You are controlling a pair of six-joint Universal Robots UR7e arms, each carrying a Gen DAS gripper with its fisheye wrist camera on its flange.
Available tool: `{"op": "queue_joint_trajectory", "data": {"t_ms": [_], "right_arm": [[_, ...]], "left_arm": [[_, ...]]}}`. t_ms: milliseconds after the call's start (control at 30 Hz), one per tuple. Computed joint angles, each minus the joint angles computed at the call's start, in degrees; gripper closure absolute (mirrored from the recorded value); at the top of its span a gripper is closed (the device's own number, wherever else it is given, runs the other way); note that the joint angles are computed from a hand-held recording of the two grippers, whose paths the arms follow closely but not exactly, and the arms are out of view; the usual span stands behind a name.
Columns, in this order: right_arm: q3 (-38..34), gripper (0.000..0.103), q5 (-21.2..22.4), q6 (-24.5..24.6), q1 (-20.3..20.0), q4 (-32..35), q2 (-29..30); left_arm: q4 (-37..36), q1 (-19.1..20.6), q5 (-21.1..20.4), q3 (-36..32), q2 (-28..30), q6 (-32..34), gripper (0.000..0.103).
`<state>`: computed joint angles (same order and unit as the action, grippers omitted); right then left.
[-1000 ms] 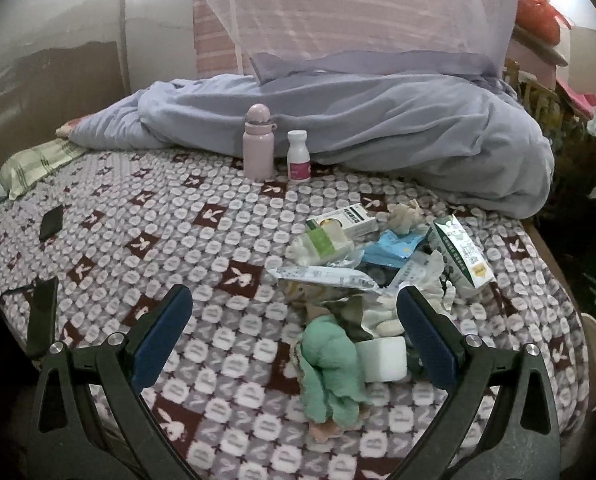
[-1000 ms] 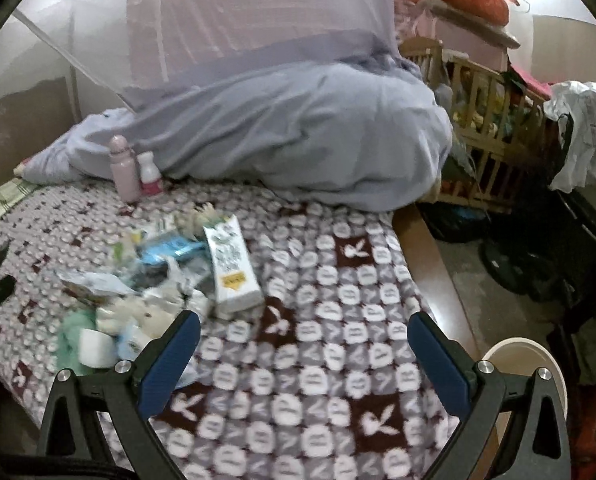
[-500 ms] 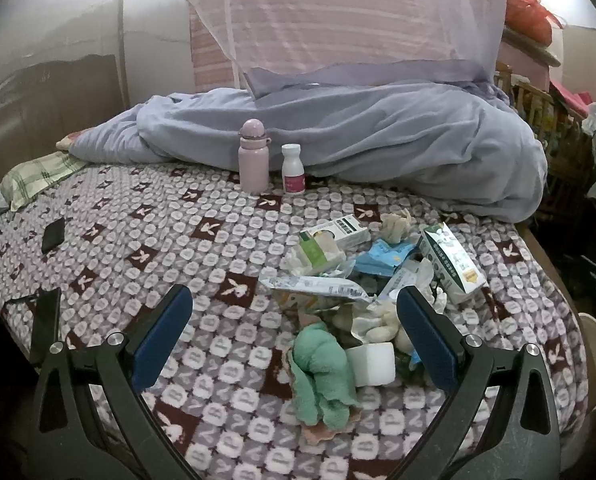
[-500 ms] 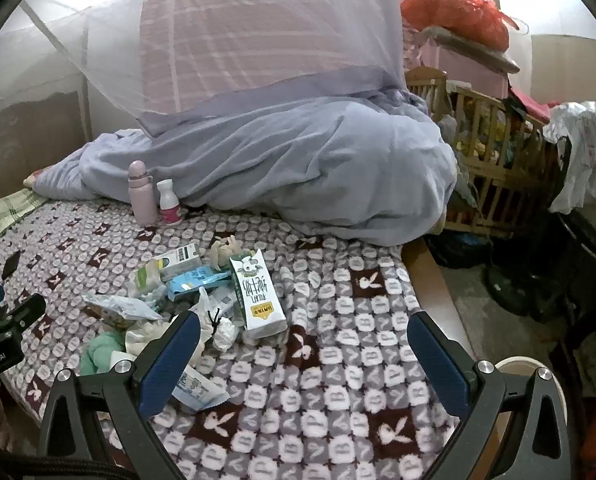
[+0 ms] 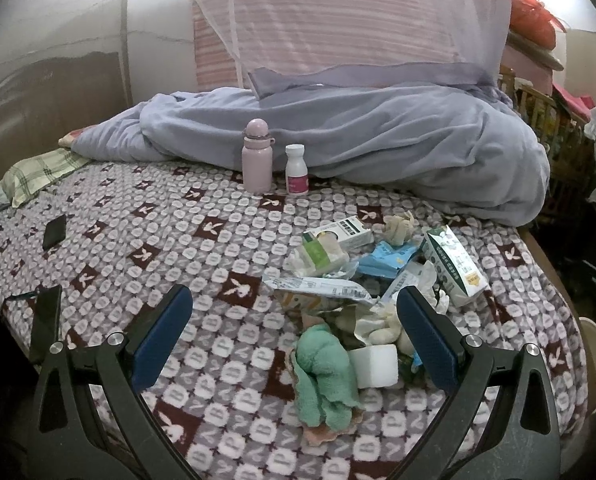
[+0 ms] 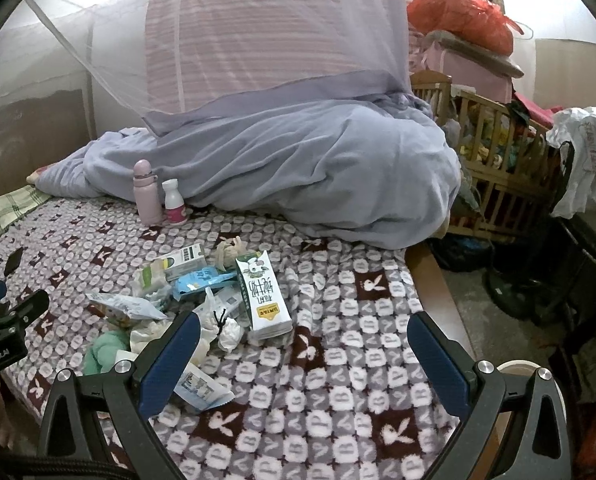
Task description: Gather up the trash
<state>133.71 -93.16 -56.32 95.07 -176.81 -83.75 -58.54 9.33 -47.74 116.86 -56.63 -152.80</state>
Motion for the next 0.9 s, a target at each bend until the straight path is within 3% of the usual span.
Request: {"op": "queue_joint_trajectory", "data": {"t_ms": [900], "right_arm": [[-0.11, 0.001, -0.46, 0.62, 0.31, 1.47, 0.08]], "left_arm": [[-0.78, -0.04, -0.59, 1.11, -0.64, -0.06, 0.001]]}}
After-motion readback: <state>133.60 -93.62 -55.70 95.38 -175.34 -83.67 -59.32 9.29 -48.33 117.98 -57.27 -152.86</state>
